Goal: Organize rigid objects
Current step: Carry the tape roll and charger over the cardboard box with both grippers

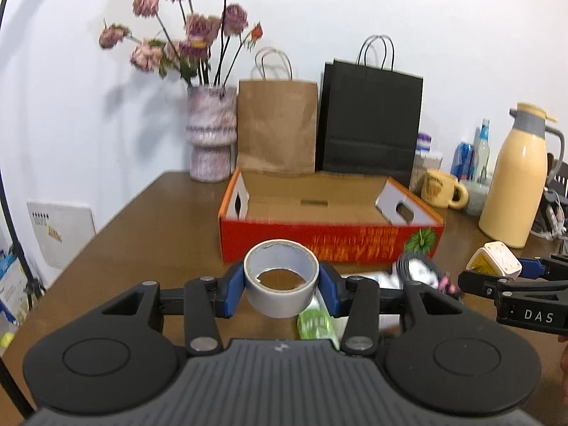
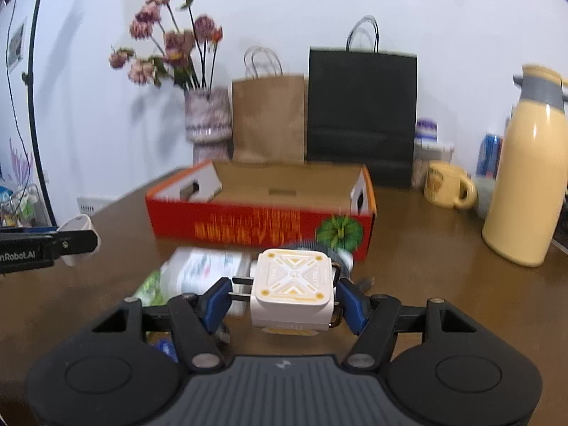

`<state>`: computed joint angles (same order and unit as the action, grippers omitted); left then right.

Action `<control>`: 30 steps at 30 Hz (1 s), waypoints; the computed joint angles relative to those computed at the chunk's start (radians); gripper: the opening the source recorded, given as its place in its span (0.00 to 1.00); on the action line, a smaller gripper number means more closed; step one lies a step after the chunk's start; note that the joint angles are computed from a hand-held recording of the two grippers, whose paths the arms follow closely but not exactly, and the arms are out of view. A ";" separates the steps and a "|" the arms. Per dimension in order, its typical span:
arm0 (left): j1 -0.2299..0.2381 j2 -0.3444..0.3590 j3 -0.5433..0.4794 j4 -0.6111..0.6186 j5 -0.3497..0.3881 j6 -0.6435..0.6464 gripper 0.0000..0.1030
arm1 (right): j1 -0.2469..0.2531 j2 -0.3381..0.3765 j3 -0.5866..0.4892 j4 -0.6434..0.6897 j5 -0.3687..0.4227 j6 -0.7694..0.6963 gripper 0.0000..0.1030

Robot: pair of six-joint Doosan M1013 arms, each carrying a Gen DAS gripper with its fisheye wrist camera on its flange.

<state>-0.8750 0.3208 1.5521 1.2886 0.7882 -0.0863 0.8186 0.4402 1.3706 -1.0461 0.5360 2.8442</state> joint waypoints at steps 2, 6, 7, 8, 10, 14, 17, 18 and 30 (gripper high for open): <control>0.006 0.006 -0.019 0.010 -0.001 0.008 0.44 | -0.004 0.005 -0.018 -0.030 -0.004 0.018 0.62; 0.018 0.028 -0.068 0.019 0.009 0.034 0.44 | -0.013 0.024 -0.068 -0.049 -0.009 0.023 0.62; 0.021 0.035 -0.081 0.022 0.012 0.041 0.44 | -0.016 0.030 -0.083 -0.052 -0.008 0.022 0.62; 0.024 0.041 -0.092 0.023 0.012 0.046 0.44 | -0.018 0.037 -0.097 -0.053 -0.006 0.019 0.62; 0.032 0.055 -0.117 0.020 0.012 0.057 0.44 | -0.024 0.051 -0.125 -0.049 -0.006 0.011 0.62; 0.049 0.081 -0.162 0.014 0.010 0.060 0.44 | -0.037 0.084 -0.186 -0.009 -0.006 -0.035 0.62; 0.062 0.100 -0.193 0.008 0.006 0.068 0.44 | -0.047 0.112 -0.233 0.025 0.002 -0.076 0.62; 0.067 0.107 -0.205 0.001 0.002 0.074 0.44 | -0.051 0.125 -0.254 0.047 0.007 -0.100 0.62; 0.130 0.204 -0.355 -0.072 -0.023 0.114 0.44 | -0.104 0.270 -0.498 0.281 0.074 -0.302 0.62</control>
